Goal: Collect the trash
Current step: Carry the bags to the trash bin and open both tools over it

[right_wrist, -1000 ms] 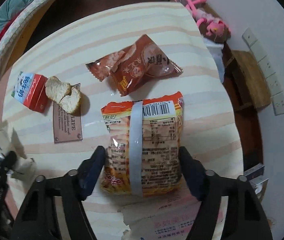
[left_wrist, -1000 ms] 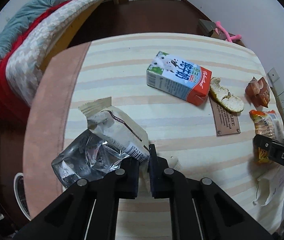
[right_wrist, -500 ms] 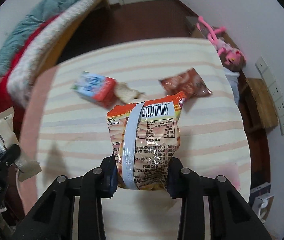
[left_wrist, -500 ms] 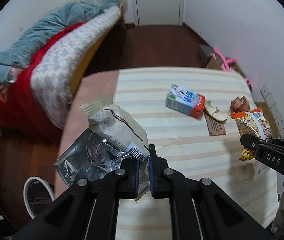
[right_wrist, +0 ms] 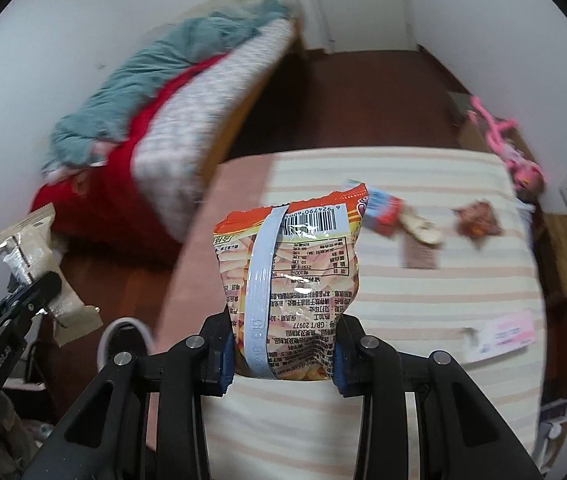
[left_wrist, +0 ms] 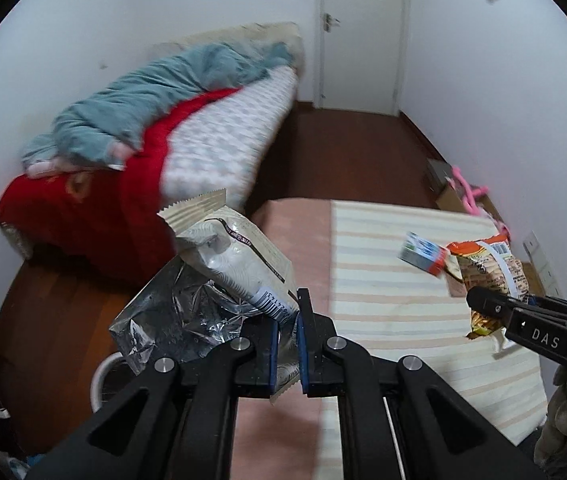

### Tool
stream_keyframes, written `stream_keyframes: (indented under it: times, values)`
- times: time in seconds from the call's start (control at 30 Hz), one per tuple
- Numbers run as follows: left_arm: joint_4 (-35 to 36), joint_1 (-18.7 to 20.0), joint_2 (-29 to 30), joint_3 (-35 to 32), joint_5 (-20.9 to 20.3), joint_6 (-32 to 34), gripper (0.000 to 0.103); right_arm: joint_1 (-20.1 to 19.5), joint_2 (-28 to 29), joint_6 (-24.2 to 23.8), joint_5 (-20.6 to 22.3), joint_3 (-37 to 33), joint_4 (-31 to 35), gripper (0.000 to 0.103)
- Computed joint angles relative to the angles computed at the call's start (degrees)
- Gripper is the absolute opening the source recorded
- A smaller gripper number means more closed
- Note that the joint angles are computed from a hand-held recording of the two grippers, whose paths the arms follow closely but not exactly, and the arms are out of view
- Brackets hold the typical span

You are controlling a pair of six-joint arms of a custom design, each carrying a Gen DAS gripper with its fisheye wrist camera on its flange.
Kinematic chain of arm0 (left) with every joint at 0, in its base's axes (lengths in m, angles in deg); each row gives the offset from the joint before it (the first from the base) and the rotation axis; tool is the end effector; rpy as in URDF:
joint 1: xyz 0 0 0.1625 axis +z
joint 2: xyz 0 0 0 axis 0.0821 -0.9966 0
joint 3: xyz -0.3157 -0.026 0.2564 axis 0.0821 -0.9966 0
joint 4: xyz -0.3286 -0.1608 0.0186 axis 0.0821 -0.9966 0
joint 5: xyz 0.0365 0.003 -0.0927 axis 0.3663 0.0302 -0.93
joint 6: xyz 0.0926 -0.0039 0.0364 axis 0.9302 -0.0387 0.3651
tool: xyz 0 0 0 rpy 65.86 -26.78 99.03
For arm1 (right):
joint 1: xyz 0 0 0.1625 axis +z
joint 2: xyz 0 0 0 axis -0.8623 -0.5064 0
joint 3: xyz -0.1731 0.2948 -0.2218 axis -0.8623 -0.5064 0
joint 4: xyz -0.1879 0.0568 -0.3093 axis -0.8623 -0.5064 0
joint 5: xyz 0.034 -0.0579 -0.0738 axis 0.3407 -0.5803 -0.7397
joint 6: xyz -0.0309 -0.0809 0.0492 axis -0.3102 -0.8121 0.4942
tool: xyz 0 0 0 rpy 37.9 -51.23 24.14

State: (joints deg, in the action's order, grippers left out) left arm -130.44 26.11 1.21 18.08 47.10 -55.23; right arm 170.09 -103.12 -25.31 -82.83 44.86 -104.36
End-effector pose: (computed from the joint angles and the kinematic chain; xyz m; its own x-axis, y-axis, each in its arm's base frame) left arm -0.5338 -0.5671 0.2575 -0.6760 0.2003 -0.7091 0.6078 0.6956 -0.3830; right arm 0.2757 -0.5395 0.4903 -0.8603 0.1309 0.4927 -0.2031 0.7985 -0.5667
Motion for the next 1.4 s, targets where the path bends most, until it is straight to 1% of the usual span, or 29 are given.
stream_keyframes:
  times: [0.03, 0.17, 0.3, 0.4, 0.5, 0.57, 0.63, 0.7, 0.8, 0.83, 0.93, 1.07, 1.1, 1.13, 1.17, 1.2, 1.23, 1.27, 1.3, 1.33, 1.37, 1.4]
  values:
    - [-0.2, 0.0, -1.4, 1.4, 0.7, -0.4, 0.005, 1.5, 1.3, 0.1, 0.5, -0.5, -0.2, 0.038]
    - [0.9, 0.4, -7.9, 6.8, 3.8, -2.6, 0.005, 5.5, 6.1, 0.4, 2.7, -2.7, -0.5, 0.038]
    - [4.0, 1.5, -14.1, 11.4, 6.5, -6.5, 0.005, 8.8, 12.3, 0.3, 5.5, -6.2, -0.3, 0.038]
    - [6.4, 3.1, -17.7, 14.3, 7.5, -10.0, 0.005, 10.6, 18.1, 0.3, 7.9, -9.9, 1.3, 0.038]
    - [8.3, 5.4, -21.1, 17.0, 6.8, -13.6, 0.005, 11.4, 23.3, 0.5, 9.5, -12.9, 3.2, 0.038]
    - [8.2, 7.6, -22.6, 18.1, 4.1, -14.8, 0.005, 11.4, 26.4, 0.7, 10.4, -14.4, 4.2, 0.038]
    - [6.4, 11.2, -24.1, 19.6, -0.9, -15.3, 0.005, 11.1, 29.6, 1.2, 11.3, -15.9, 5.1, 0.038]
    - [4.2, 15.7, -25.0, 20.9, -6.9, -14.9, 0.006, 10.2, 33.5, 1.7, 12.5, -17.5, 6.4, 0.038]
    - [3.3, 21.6, -24.8, 21.9, -13.4, -15.6, 0.007, 8.3, 37.6, 2.9, 14.5, -19.3, 8.4, 0.038]
    - [3.1, 23.3, -24.5, 21.6, -14.8, -15.4, 0.007, 7.4, 39.7, 3.6, 15.5, -20.4, 9.8, 0.038]
    - [3.1, 28.2, -23.0, 20.4, -18.8, -15.3, 0.009, 5.8, 44.3, 4.4, 16.1, -23.4, 12.7, 0.038]
    - [3.5, 33.0, -19.8, 16.9, -23.4, -14.1, 0.010, 3.9, 51.2, 5.1, 16.8, -30.7, 18.1, 0.038]
    - [3.7, 34.0, -19.1, 16.1, -24.4, -14.1, 0.010, 3.4, 52.3, 5.4, 17.0, -32.0, 19.2, 0.038]
    - [4.6, 34.9, -17.9, 14.3, -24.5, -14.5, 0.012, 2.8, 53.3, 5.5, 17.2, -33.2, 20.0, 0.038]
    - [5.0, 35.4, -17.5, 13.9, -24.2, -14.5, 0.024, 2.4, 54.6, 5.4, 17.7, -34.7, 20.9, 0.038]
    - [5.7, 36.0, -16.8, 13.0, -23.9, -15.0, 0.049, 2.1, 55.1, 5.4, 17.8, -35.2, 21.4, 0.038]
    - [5.4, 36.3, -17.3, 13.8, -24.0, -15.3, 0.063, 1.8, 56.3, 5.1, 17.6, -36.8, 22.5, 0.039]
    - [5.0, 36.6, -17.3, 13.9, -24.1, -15.6, 0.079, 1.4, 58.0, 4.9, 17.9, -39.3, 24.2, 0.039]
    - [4.8, 36.8, -17.8, 14.4, -23.7, -16.0, 0.081, 1.0, 59.5, 4.8, 18.1, -41.6, 25.6, 0.039]
    - [4.7, 36.8, -18.1, 14.8, -23.4, -16.3, 0.081, 0.8, 59.9, 4.7, 18.2, -42.1, 26.0, 0.040]
    - [5.1, 36.9, -18.3, 14.8, -22.9, -16.9, 0.085, 0.5, 61.0, 4.2, 19.0, -44.0, 27.3, 0.041]
    - [6.0, 36.8, -18.6, 14.9, -22.2, -17.5, 0.094, 0.6, 62.0, 4.3, 19.3, -45.4, 28.0, 0.045]
